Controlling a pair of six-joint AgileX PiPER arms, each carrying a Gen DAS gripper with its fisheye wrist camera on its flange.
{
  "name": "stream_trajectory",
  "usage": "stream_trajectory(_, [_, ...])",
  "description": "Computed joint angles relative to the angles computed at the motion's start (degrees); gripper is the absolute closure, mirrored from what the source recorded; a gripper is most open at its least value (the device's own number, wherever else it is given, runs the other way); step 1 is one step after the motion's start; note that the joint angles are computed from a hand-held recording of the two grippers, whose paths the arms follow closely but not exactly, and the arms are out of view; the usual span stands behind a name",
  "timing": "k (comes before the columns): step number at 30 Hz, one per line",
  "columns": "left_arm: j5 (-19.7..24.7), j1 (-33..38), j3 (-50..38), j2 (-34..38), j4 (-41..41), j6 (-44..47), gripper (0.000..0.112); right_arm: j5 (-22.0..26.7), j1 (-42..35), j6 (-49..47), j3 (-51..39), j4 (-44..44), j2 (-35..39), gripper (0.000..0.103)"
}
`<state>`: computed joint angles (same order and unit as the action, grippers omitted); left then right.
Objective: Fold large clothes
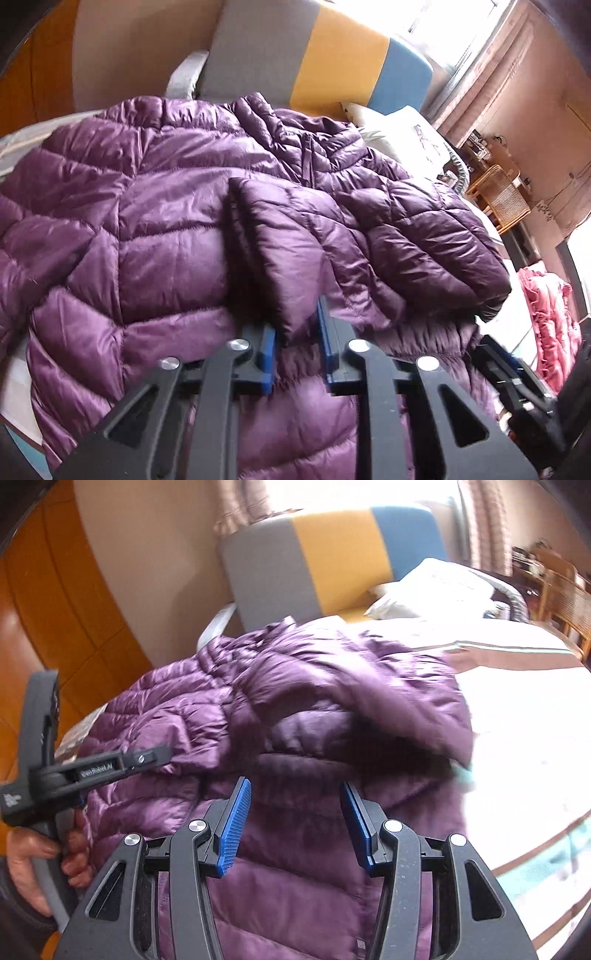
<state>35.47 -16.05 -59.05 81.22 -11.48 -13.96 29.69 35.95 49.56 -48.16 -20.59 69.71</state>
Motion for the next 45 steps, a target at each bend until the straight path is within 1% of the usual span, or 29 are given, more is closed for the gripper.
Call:
stream_trajectory(4, [-1.11,1.51,1.81,-2.60,4.80,-4.56,0.101,0.15,-3.55,2.55,2.08,-1.66,-4.96,0.053])
stream_trajectory(7, [-1.03,4.92,2.67,-4.25,5.59,-3.70,0.101,-0.26,-6.51,1.43,1.32,-1.46,-4.87,0.053])
stream_trajectory(9, [-1.10,6.20,2.92,-4.97,6.94,-3.39,0.101,0.17,-7.15,2.52,-0.48,-3.50,-2.30,0.053])
stream_trajectory(11, [-1.31,7.16,2.87,-5.16,7.54,-2.63,0.101,0.27,-8.36,1.26,-3.01,-3.43,1.78,0.053])
stream_trajectory(14, [-1.68,7.77,3.13,-5.20,8.73,-3.04,0.101,1.91,-7.77,3.77,-7.19,-6.84,8.13,0.053])
stream_trajectory(16, [-2.26,7.65,3.82,-5.07,10.85,-4.89,0.101,2.70,-7.12,5.76,-8.99,-9.51,11.25,0.053])
stream_trajectory(18, [-2.94,7.91,4.60,-4.66,10.61,-4.87,0.101,4.24,-6.38,6.76,-11.13,-11.47,14.44,0.053])
stream_trajectory(19, [-3.29,7.61,5.26,-4.52,12.12,-6.33,0.101,4.83,-6.44,7.22,-12.20,-11.91,16.40,0.053])
stream_trajectory(21, [-4.10,6.76,6.64,-4.44,14.21,-8.72,0.100,4.43,-7.33,6.26,-13.20,-10.26,19.05,0.053])
stream_trajectory(24, [-6.17,7.91,8.91,-4.51,11.37,-6.86,0.100,4.62,-7.49,5.39,-14.78,-10.06,22.30,0.053])
stream_trajectory(30, [-7.27,6.79,12.38,-7.51,12.81,-10.40,0.100,4.24,-7.29,5.48,-15.50,-11.53,24.58,0.052])
stream_trajectory(32, [-6.14,6.80,12.45,-8.57,12.42,-10.89,0.097,4.16,-7.53,4.80,-15.14,-10.92,24.04,0.052])
stream_trajectory(33, [-5.44,6.56,12.68,-9.74,13.33,-12.18,0.094,4.11,-7.94,3.69,-15.73,-9.97,24.25,0.050])
stream_trajectory(34, [-4.69,5.72,12.70,-10.79,16.47,-15.61,0.084,3.71,-8.21,2.67,-15.51,-9.08,23.87,0.047])
stream_trajectory(35, [-4.15,5.30,12.91,-12.05,18.54,-17.81,0.078,4.00,-8.16,2.15,-16.31,-8.65,24.28,0.045])
stream_trajectory(36, [-3.77,5.04,13.06,-13.20,20.11,-19.46,0.070,4.46,-7.71,2.12,-16.64,-8.77,24.26,0.041])
stream_trajectory(37, [-3.00,4.72,12.76,-13.64,21.54,-20.67,0.069,5.32,-7.03,2.25,-16.93,-9.60,24.08,0.039])
stream_trajectory(39, [-0.47,4.29,12.63,-14.97,24.77,-23.25,0.069,7.12,-5.09,4.92,-17.09,-13.05,23.34,0.039])
stream_trajectory(41, [0.22,6.74,13.45,-16.88,21.94,-20.63,0.067,6.39,-3.53,5.73,-16.35,-14.53,21.92,0.038])
stream_trajectory(43, [1.43,9.49,14.59,-18.69,19.26,-18.35,0.066,7.23,-2.16,3.80,-17.02,-14.24,22.73,0.038])
stream_trajectory(45, [2.65,12.22,16.02,-20.94,17.71,-16.30,0.064,7.85,-1.59,4.10,-17.24,-14.65,23.69,0.038])
